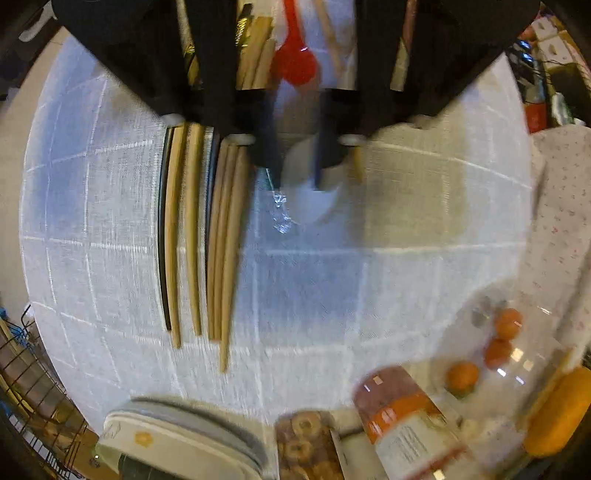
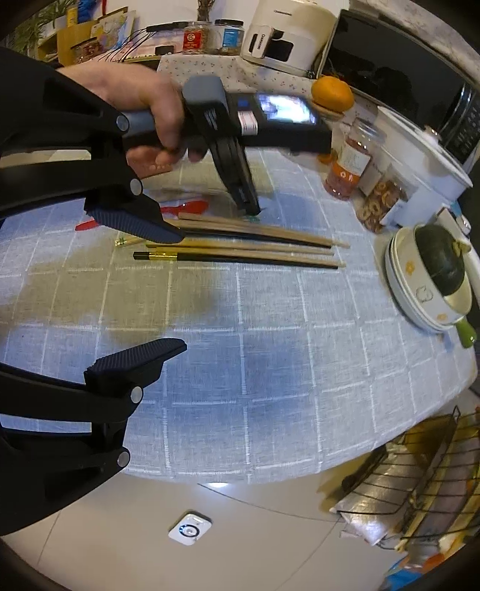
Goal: Organize utensils
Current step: 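Reach the left tool to the white spoon and close on its handle, then grasp the red spoon with the right tool while the left tool lifts the white spoon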
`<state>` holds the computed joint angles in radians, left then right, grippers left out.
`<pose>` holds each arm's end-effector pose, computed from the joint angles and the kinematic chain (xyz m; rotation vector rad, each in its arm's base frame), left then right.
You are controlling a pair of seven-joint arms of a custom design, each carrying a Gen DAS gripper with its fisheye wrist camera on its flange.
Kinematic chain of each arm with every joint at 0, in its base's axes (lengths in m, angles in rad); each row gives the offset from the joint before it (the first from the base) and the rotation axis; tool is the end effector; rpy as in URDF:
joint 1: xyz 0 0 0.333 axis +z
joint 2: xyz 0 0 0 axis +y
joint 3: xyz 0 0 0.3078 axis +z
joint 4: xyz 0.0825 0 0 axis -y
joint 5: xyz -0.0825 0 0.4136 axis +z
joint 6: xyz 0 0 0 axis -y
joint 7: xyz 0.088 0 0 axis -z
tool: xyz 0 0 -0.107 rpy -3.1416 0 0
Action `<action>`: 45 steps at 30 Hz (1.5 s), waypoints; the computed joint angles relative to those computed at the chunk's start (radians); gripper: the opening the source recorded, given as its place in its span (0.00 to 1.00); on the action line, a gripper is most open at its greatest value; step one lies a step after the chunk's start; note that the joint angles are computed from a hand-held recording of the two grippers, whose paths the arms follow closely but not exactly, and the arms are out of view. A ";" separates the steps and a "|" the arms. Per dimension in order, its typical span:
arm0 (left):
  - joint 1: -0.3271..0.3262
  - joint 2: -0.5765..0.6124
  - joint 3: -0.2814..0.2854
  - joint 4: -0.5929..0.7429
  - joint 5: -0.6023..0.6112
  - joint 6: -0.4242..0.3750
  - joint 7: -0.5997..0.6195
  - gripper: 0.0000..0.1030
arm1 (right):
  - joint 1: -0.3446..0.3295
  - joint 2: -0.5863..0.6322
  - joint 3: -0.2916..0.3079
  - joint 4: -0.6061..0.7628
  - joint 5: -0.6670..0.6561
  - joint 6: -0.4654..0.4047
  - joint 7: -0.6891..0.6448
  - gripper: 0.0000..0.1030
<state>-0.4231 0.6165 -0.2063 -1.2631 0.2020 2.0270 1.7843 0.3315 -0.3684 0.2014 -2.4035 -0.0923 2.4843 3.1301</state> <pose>0.6474 -0.4115 0.4034 -1.0253 2.8092 -0.1410 0.4283 0.2574 0.4764 -0.8021 2.5570 -0.0373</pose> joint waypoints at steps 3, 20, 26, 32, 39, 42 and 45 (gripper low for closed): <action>0.009 -0.029 -0.005 -0.052 -0.008 0.046 -0.001 0.02 | 0.000 0.008 0.002 0.012 -0.008 -0.021 -0.003 0.51; 0.232 -0.523 -0.074 -0.488 -0.636 0.236 0.205 0.00 | 0.030 0.133 -0.014 0.075 -0.007 0.087 -0.084 0.26; 0.247 -0.721 0.011 -0.627 -0.843 0.221 0.338 0.00 | 0.085 0.317 -0.033 0.204 0.105 0.199 -0.250 0.22; 0.263 -0.745 0.097 -0.669 -0.963 0.210 0.447 0.00 | 0.125 0.500 -0.044 0.396 0.139 0.129 -0.336 0.17; 0.300 -0.743 0.123 -0.662 -1.116 0.197 0.552 0.00 | 0.145 0.604 -0.076 0.533 0.084 0.028 -0.298 0.16; 0.314 -0.734 0.124 -0.654 -1.133 0.188 0.568 0.00 | 0.148 0.622 -0.085 0.557 0.078 -0.042 -0.284 0.15; 0.321 -0.727 0.120 -0.648 -1.136 0.195 0.582 0.00 | 0.148 0.657 -0.085 0.594 0.079 -0.095 -0.296 0.14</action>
<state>-0.1019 -0.1102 -0.0864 -1.9108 -0.9342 2.2221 2.3666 0.4794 0.2882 0.1168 -1.8096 -0.0135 2.3894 2.8339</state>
